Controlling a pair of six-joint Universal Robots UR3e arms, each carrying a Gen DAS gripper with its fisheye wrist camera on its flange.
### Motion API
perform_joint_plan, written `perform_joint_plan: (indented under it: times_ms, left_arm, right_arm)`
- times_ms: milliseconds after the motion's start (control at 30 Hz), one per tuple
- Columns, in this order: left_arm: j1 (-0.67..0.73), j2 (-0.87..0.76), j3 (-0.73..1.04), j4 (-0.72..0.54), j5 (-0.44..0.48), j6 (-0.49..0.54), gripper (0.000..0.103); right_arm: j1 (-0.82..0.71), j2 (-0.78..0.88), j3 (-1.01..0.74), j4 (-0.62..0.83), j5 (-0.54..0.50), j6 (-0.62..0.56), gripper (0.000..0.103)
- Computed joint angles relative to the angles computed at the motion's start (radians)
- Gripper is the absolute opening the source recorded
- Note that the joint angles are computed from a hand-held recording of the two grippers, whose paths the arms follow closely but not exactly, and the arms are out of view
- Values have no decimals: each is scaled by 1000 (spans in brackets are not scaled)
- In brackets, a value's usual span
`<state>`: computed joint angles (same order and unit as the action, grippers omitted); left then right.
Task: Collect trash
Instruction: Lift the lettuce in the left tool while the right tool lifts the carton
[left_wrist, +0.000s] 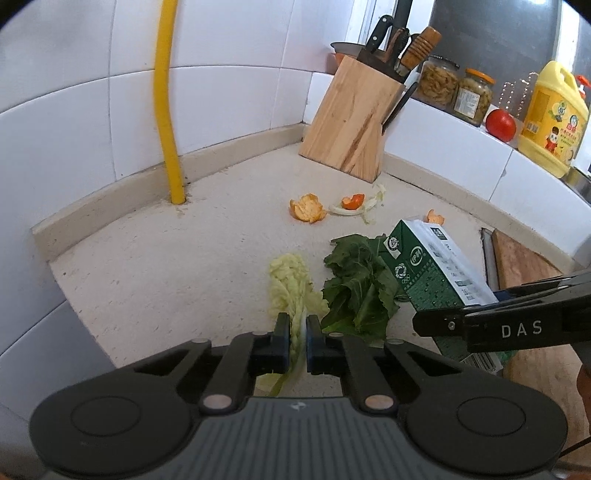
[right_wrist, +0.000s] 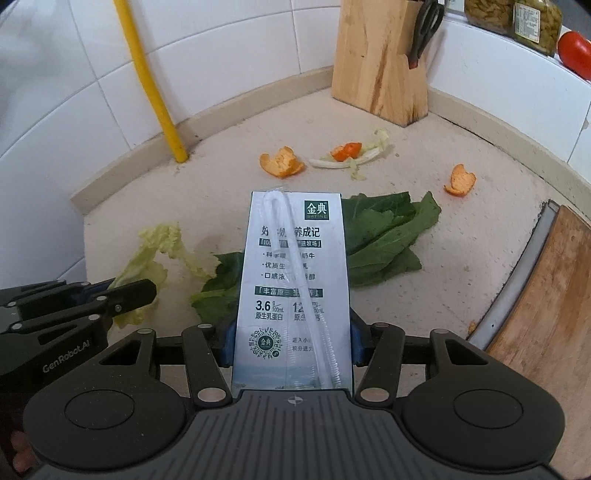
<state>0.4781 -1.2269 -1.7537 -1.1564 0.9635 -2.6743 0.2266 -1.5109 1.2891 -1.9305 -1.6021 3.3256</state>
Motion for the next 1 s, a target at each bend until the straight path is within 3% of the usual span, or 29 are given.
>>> perform_joint_plan:
  times_ms: [433,1000]
  left_arm:
    - [94,81,1,-129,-85,77,4]
    - [321,191,15,-349,-198,224,4]
  right_arm:
    - [53,15,-37,6,-3,7,61]
    - [148,69,-118,-14,-21,31,61]
